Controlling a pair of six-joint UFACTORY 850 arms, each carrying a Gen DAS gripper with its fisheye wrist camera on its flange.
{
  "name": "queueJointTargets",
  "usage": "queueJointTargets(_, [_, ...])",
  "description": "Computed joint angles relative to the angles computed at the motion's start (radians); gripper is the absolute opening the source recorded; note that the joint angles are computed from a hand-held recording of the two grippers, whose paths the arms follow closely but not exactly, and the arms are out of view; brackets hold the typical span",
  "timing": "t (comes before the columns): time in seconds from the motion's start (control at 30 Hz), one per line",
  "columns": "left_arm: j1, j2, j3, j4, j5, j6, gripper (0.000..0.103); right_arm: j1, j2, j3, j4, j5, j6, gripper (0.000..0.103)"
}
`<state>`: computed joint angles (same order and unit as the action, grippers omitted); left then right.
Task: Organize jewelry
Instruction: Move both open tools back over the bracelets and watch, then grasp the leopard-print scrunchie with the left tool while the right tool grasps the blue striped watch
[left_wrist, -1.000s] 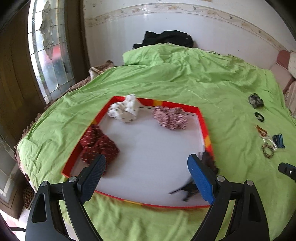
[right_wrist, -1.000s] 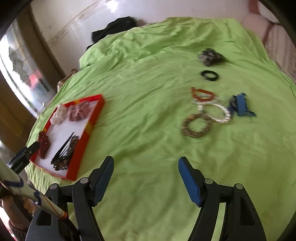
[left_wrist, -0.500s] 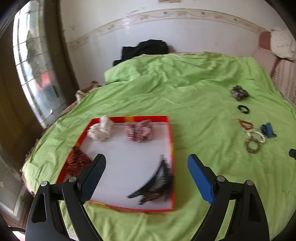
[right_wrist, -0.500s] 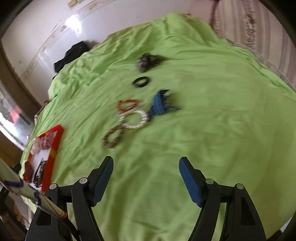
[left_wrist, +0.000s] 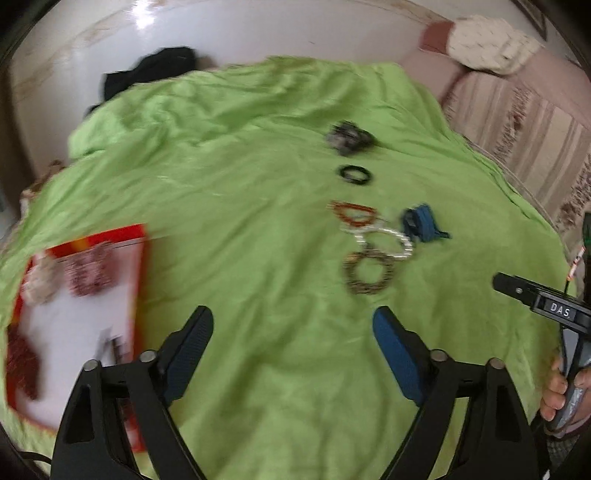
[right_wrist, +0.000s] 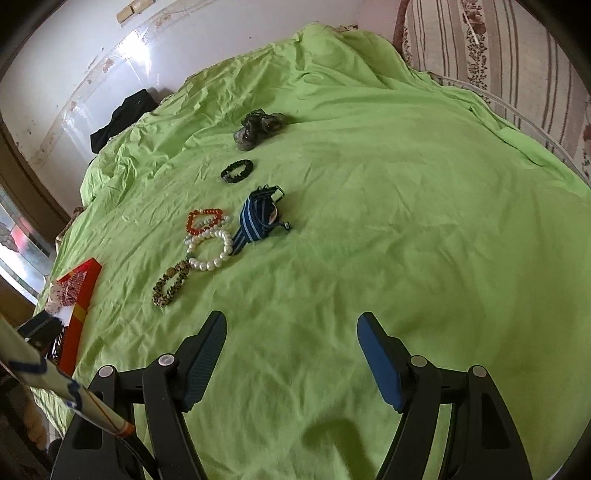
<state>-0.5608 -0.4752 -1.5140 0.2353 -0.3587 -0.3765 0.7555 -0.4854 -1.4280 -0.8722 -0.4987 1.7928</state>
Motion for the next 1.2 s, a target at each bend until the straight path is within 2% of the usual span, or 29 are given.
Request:
queueJointTargets(0.07, [0.001, -0.044, -0.050, -0.146, -0.017, 0.143, 0.062, -0.012, -0.004, -0.005, 0.005, 0.022, -0.014, 0.078])
queueJointTargets(0.1, [0.002, -0.084, -0.098, -0.211, -0.053, 0.201, 0.057, -0.016, -0.007, -0.009, 0.008, 0.026, -0.023, 0.078])
queueJointTargets(0.13, [0.003, -0.111, -0.130, -0.241, -0.077, 0.224, 0.045, -0.021, -0.012, -0.015, 0.012, 0.030, -0.034, 0.078])
queueJointTargets(0.17, [0.005, -0.136, -0.160, -0.279, -0.096, 0.256, 0.040, -0.025, -0.016, -0.020, 0.015, 0.033, -0.043, 0.078])
queueJointTargets(0.33, [0.022, -0.229, -0.262, -0.408, -0.143, 0.359, 0.040, -0.049, -0.052, -0.078, 0.049, 0.036, -0.132, 0.078])
queueJointTargets(0.5, [0.043, -0.275, -0.305, -0.597, -0.167, 0.504, 0.040, -0.079, -0.111, -0.162, 0.142, 0.052, -0.271, 0.078])
queueJointTargets(0.6, [0.047, -0.307, -0.340, -0.648, -0.188, 0.546, 0.040, -0.089, -0.142, -0.199, 0.172, 0.053, -0.312, 0.078])
queueJointTargets(0.87, [0.051, -0.383, -0.435, -0.706, -0.225, 0.568, 0.040, -0.107, -0.197, -0.267, 0.232, 0.036, -0.388, 0.078])
queueJointTargets(1.0, [0.046, -0.390, -0.437, -0.709, -0.205, 0.572, 0.041, -0.115, -0.224, -0.296, 0.252, 0.031, -0.407, 0.078])
queueJointTargets(1.2, [0.027, -0.379, -0.412, -0.614, -0.155, 0.534, 0.038, -0.116, -0.288, -0.387, 0.245, -0.018, -0.433, 0.078])
